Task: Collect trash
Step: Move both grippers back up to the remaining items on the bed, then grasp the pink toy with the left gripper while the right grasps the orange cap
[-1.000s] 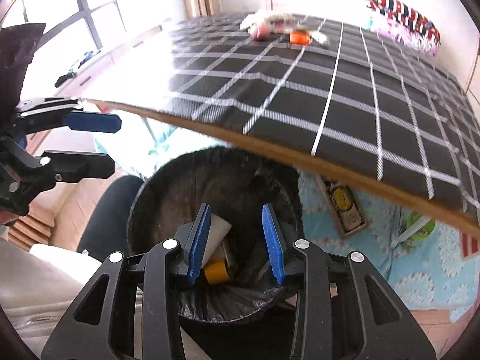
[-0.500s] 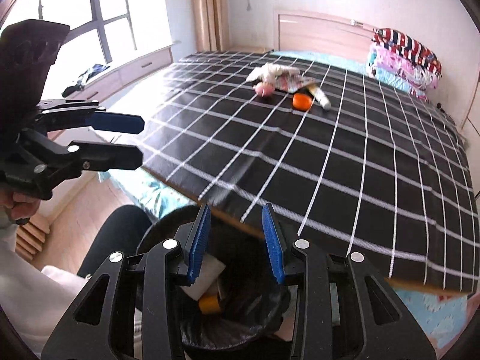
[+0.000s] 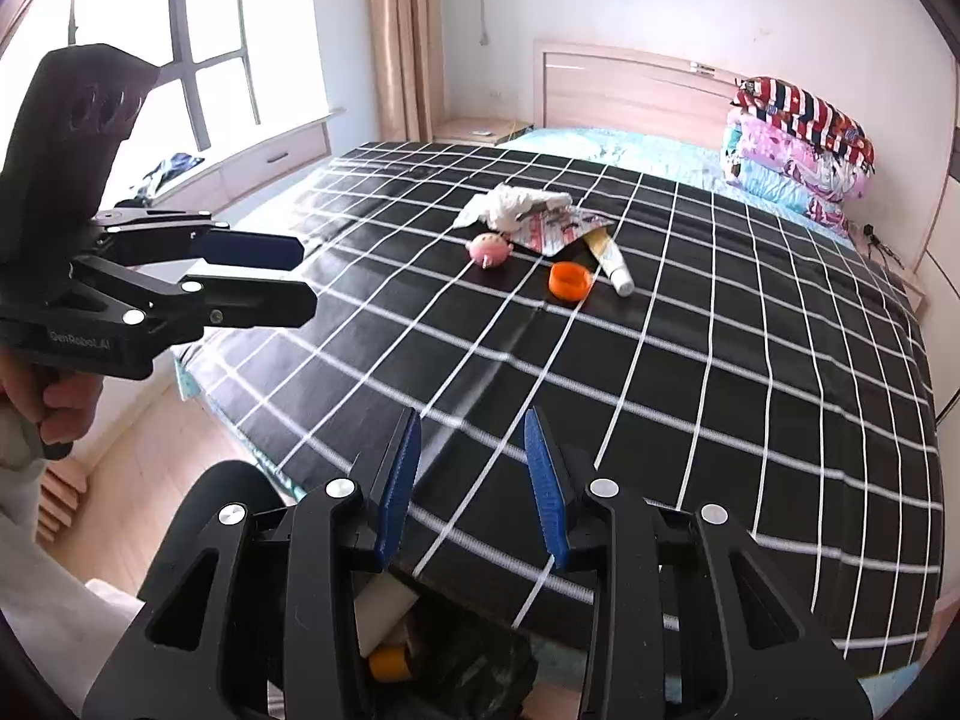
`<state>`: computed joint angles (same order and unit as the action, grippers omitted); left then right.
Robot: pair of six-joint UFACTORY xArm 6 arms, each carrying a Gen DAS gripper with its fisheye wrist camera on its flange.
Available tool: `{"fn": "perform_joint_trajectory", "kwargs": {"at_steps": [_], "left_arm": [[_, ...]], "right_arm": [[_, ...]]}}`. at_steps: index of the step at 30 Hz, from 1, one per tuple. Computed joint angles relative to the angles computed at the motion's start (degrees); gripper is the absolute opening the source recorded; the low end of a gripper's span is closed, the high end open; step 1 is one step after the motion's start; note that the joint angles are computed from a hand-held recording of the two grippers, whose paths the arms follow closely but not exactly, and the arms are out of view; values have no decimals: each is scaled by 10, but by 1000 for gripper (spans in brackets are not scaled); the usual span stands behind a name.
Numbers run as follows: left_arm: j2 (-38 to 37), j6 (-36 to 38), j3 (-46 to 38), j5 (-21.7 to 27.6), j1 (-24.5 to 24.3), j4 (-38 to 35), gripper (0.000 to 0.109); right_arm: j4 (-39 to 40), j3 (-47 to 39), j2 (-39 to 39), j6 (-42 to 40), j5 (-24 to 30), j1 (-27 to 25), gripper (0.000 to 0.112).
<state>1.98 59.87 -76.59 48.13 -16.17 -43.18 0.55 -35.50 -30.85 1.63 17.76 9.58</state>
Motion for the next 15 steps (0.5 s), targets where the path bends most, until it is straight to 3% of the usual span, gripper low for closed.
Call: {"fn": "perform_joint_trajectory", "kwargs": {"at_steps": [15], "left_arm": [[134, -62, -157, 5, -15, 30, 54]], "right_arm": [[89, -93, 107, -82, -30, -30, 36]]}}
